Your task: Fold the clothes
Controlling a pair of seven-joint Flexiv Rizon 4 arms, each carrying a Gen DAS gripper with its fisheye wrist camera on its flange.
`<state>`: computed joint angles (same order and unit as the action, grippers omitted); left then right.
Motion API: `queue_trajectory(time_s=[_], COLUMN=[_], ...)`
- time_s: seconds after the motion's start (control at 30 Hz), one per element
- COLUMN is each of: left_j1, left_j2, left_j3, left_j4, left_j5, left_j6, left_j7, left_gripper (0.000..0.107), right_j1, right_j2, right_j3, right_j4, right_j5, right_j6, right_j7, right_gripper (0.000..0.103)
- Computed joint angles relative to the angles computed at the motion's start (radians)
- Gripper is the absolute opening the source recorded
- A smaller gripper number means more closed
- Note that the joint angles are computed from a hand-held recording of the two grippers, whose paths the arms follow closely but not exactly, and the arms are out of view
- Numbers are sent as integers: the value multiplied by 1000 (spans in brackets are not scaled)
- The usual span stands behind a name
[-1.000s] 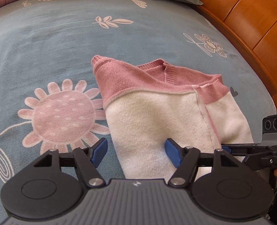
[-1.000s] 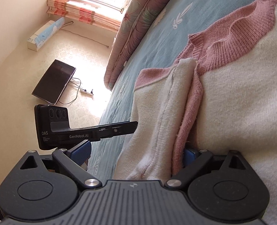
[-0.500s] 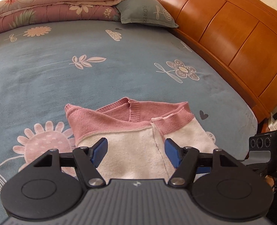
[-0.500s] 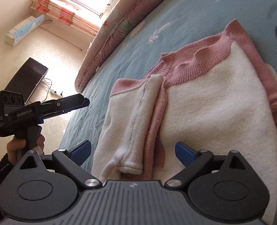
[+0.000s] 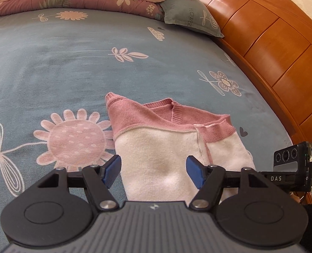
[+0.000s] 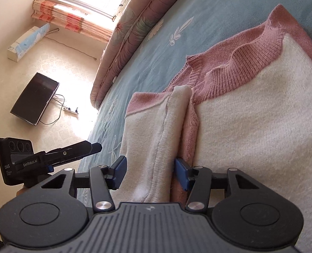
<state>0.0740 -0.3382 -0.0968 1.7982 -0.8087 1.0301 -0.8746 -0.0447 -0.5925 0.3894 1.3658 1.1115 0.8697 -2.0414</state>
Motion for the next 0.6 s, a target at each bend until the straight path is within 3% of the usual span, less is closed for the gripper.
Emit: queue_trajectory(time_s=[0.03,0.1,0.13,0.37,0.47,0.6], left_j1=[2,5,7,1,-16,-27], left_j2=[0,0,2,0,-27,-59], left_j3=[-1,-4,-6,-16,-3,2], left_j4=[3,9,13,21,1,-8], left_j5=[-4,-15,-21,-53,1,67], left_j6=[-3,-11,-16,-45,-61,-28], left_j7=[1,8,16,75,48,7], left_gripper=[68,68,68,68,68,69], right_j1=[15,40,42,5,42,-7], right_j2=[3,9,14,59,66,80], right_j3=[-8,-21,-22,-1,-36,-14], right_j4=[1,7,14,62,89,115], right_j5=[-20,-65,-74,-19,-71,-9], right_j6=[9,23,30,72,103,98], right_j7=[6,24,31,-22,53,43], right_gripper=[47,17,14,14,18,23])
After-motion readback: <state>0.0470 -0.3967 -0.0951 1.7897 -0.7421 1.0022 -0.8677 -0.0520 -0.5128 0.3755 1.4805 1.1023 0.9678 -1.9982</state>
